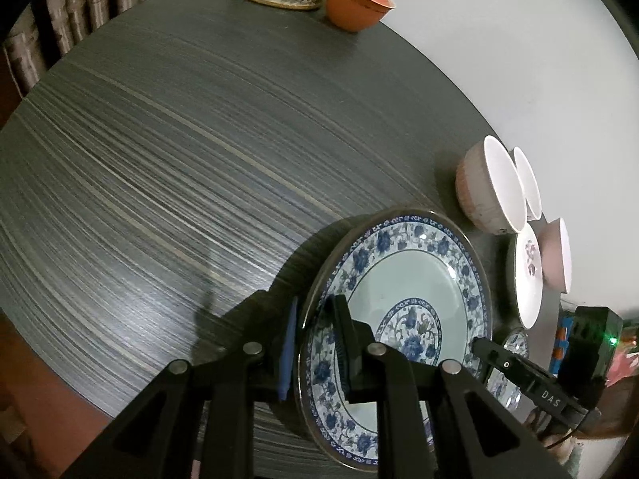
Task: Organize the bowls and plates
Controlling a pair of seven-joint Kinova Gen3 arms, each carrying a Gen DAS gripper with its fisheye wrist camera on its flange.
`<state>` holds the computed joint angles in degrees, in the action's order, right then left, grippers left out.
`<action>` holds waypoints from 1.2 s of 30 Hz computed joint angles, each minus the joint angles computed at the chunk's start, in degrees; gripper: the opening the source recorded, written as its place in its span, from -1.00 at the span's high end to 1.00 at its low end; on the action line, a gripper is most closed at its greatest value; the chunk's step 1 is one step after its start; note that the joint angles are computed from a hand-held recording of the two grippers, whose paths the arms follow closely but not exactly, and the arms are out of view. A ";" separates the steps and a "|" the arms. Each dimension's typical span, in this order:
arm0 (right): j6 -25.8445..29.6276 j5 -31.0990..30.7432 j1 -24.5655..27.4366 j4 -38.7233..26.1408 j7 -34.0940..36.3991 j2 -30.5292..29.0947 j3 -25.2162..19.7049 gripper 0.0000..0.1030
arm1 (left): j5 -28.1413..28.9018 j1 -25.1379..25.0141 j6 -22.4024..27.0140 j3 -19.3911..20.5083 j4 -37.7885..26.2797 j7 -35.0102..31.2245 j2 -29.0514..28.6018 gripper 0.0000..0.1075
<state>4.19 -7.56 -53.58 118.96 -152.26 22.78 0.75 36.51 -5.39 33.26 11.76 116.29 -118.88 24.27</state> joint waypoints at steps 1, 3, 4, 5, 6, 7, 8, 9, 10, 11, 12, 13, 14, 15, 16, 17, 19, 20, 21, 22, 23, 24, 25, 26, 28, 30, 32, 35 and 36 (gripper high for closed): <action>0.14 0.04 -0.15 -0.28 -0.05 0.22 0.15 0.74 | 0.37 -0.36 -0.23 0.20 0.09 -0.58 0.15 0.70; -0.09 -0.07 -0.30 -0.33 -0.31 0.63 0.23 0.74 | 0.91 -1.07 -0.35 0.35 0.25 -1.53 0.34 0.70; -0.15 -0.07 -0.55 -0.44 -0.39 0.81 0.51 0.74 | 1.06 -1.11 -0.52 0.37 0.18 -1.75 0.60 0.70; 0.03 0.01 -0.88 -0.69 -0.41 1.00 0.84 0.74 | 1.05 -1.25 -0.48 0.33 0.10 -1.97 0.76 0.70; 0.35 0.07 -0.81 -1.03 -0.38 1.22 0.80 0.74 | 1.02 -1.22 -0.66 0.24 0.06 -2.00 0.97 0.70; 0.41 0.07 -1.22 -1.16 -0.63 1.42 1.18 0.74 | 0.68 -0.90 -0.85 0.04 -0.12 -1.70 1.25 0.70; 0.45 0.15 -1.69 -1.21 -0.83 1.49 1.52 0.74 | 0.61 -0.74 -1.17 0.11 -0.10 -1.60 1.41 0.70; 0.55 0.25 -1.85 -1.43 -0.92 1.70 1.60 0.74 | 0.88 -1.02 -1.67 0.44 0.05 -2.06 1.56 0.70; 0.34 0.22 -2.43 -1.39 -1.29 1.80 2.08 0.74 | 0.86 -1.08 -1.75 0.53 -0.02 -2.04 1.71 0.70; 0.31 0.26 -2.77 -1.50 -1.49 1.94 2.32 0.74 | 0.77 -1.09 -1.68 0.55 -0.18 -1.89 1.91 0.70; 0.51 0.41 -2.92 -1.68 -1.50 2.06 2.42 0.74 | 0.80 -1.24 -1.60 0.67 -0.26 -1.88 2.06 0.70; 0.81 0.53 -3.23 -1.89 -1.63 2.15 2.69 0.74 | 0.91 -1.38 -1.76 0.84 -0.27 -2.04 2.25 0.70; 1.15 0.65 -3.52 -2.21 -1.86 2.29 2.97 0.74 | 0.70 -1.13 -1.87 0.75 -0.26 -1.70 2.30 0.69; 1.16 0.84 -3.52 -2.23 -2.00 2.33 2.98 0.74 | 0.56 -0.98 -1.98 0.72 -0.30 -1.41 2.47 0.69; 1.12 0.96 -3.14 -2.25 -2.03 2.37 2.61 0.74 | 0.58 -1.11 -2.15 0.88 -0.26 -1.50 2.64 0.69; 1.05 0.96 -2.97 -2.08 -2.19 2.27 2.39 0.74 | 0.49 -1.10 -2.18 0.93 -0.38 -1.34 2.86 0.68; 1.18 1.10 -2.55 -2.10 -2.26 2.24 2.01 0.74 | 0.38 -1.13 -2.18 1.03 -0.52 -0.98 3.30 0.66; 1.64 1.18 -2.50 -2.48 -2.35 2.39 1.99 0.74 | 0.25 -1.14 -2.23 1.06 -0.61 -0.83 3.38 0.64; 1.87 1.31 -2.38 -2.59 -2.44 2.44 1.83 0.73 | 0.25 -1.12 -2.53 1.15 -0.58 -0.73 3.57 0.64; 2.13 1.47 -1.89 -2.80 -2.35 2.57 1.25 0.73 | 0.07 -1.17 -2.45 1.13 -0.69 -0.51 3.64 0.63; 2.32 1.56 -1.72 -3.16 -2.47 2.79 1.08 0.73 | 0.17 -1.31 -2.71 1.37 -0.53 -0.59 3.59 0.63; 2.05 1.74 -2.24 -3.02 -2.80 2.79 1.58 0.73 | 0.04 -1.25 -2.88 1.45 -0.45 -0.54 3.56 0.63; 2.47 2.09 -2.66 -3.29 -2.86 2.82 2.01 0.73 | -0.30 -0.89 -2.97 1.29 -0.53 -0.04 3.54 0.62; 2.46 2.43 -2.88 -3.25 -2.95 2.84 2.25 0.72 | -0.36 -0.92 -2.87 1.37 -0.61 0.19 3.64 0.62; 2.43 2.87 -3.34 -3.26 -3.31 2.83 2.75 0.71 | -0.68 -0.47 -3.57 1.52 -0.45 0.54 3.58 0.62; 3.05 3.47 -4.12 -3.63 -3.63 2.93 3.57 0.70 | -0.99 0.00 -4.26 1.64 -0.25 1.16 3.53 0.61; 3.41 3.99 -4.69 -3.82 -4.28 3.01 4.13 0.68 | -1.56 0.38 -4.73 1.58 -0.16 1.87 3.33 0.59; 4.50 5.13 -5.78 -4.07 -5.63 2.98 5.26 0.61 | -2.87 1.35 -5.47 0.90 -0.15 3.84 2.73 0.52; 4.60 5.52 -6.05 -3.99 -6.14 2.90 5.54 0.58 | -3.36 1.58 -5.75 0.69 -0.10 4.55 2.56 0.50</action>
